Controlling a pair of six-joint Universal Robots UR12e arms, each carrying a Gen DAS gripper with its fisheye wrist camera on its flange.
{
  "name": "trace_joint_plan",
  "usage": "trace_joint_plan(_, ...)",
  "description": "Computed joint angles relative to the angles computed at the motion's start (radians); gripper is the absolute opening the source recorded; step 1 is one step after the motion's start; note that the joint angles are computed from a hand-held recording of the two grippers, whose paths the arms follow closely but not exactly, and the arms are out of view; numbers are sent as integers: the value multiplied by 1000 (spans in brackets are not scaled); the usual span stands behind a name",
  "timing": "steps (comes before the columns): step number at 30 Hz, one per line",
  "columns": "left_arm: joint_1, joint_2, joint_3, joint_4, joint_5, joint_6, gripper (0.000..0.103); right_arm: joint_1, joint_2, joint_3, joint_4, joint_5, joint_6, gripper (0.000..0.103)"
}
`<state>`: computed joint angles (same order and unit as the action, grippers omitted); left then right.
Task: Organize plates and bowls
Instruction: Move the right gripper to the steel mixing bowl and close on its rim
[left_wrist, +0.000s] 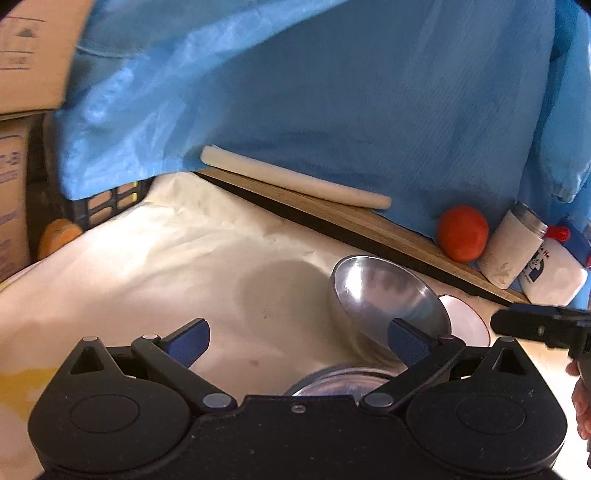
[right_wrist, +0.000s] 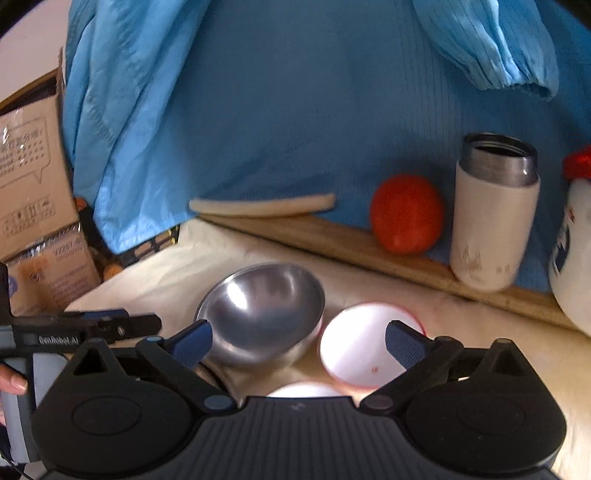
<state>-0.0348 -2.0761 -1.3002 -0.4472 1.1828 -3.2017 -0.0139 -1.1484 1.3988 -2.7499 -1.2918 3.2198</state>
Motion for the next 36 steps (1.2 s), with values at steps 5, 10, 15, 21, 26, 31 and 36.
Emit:
trace_joint_plan(5, -10, -36, 60, -68, -2, 14, 102, -12, 50, -62, 10, 34, 20, 102)
trace_joint_plan(10, -11, -61, 93, -90, -29, 16, 102, -16, 99, -137, 83, 65, 6, 97)
trace_joint_plan(15, -13, -75, 112, -103, -50, 28, 97, -11, 127, -177, 129, 59, -13, 85)
trace_joint_plan(21, -16, -88, 133, -136, -73, 47, 86, 0, 143, -200, 168, 32, -25, 67)
trace_joint_plan(26, -18, -96, 154, -180, -97, 64, 64, 1, 145, -199, 171, 20, -18, 53)
trace_joint_plan(31, -18, -102, 164, -204, -120, 74, 42, 2, 146, -202, 186, 15, -21, 32)
trace_joint_plan(36, -20, -103, 163, -195, -123, 68, 33, 5, 148, -204, 207, 19, -22, 17)
